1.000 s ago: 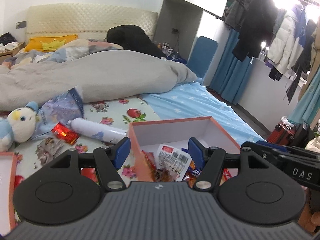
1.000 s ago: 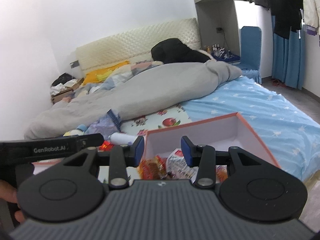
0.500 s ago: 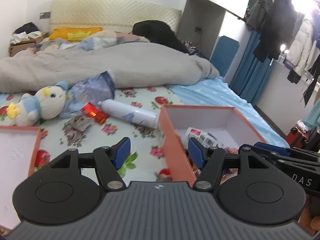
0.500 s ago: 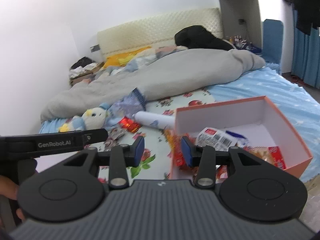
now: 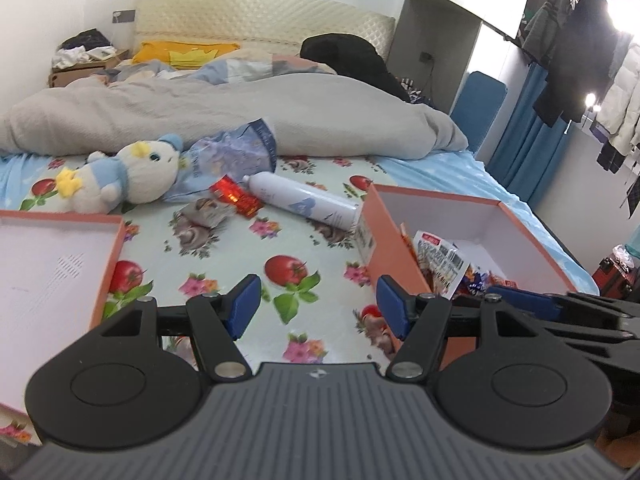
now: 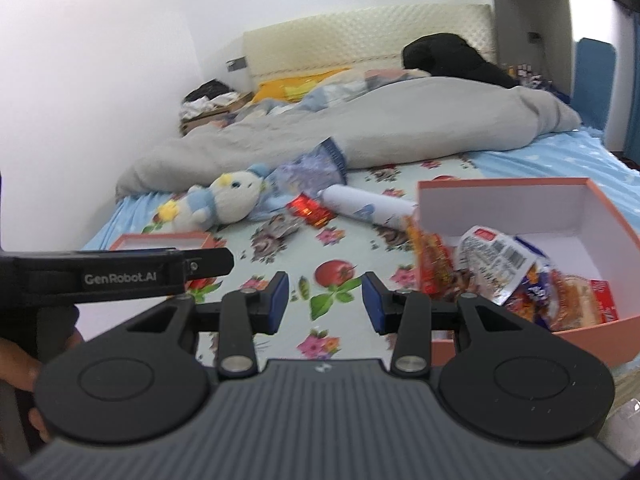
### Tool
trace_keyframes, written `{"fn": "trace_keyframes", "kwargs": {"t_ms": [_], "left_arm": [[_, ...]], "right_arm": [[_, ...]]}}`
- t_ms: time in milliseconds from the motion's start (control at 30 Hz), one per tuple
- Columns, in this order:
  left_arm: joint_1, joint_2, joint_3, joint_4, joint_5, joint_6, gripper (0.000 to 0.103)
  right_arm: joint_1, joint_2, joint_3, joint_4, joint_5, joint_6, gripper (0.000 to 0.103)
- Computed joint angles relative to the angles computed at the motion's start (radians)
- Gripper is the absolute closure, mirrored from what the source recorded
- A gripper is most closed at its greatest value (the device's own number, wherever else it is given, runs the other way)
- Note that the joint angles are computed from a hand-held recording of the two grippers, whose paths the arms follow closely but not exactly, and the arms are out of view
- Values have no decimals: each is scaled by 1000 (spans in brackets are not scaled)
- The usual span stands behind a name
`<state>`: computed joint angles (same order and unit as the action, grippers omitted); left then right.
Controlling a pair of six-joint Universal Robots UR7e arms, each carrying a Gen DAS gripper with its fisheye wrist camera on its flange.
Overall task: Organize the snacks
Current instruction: 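Withdraw both open tools from the box toward the remaining snacks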
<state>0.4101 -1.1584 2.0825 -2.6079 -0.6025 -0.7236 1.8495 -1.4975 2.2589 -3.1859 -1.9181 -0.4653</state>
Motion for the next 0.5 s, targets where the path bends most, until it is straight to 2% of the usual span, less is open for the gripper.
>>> {"fn": "trace_keyframes", "kwargs": {"t_ms": [233,500], "left_arm": [[-20,-77,60,50,41,-56,34],[0,-152,96,113,48,-105,34]], "right_arm": [[24,60,0,-26,12,17,60],[48,126,-25,-41,-1,25,60]]}}
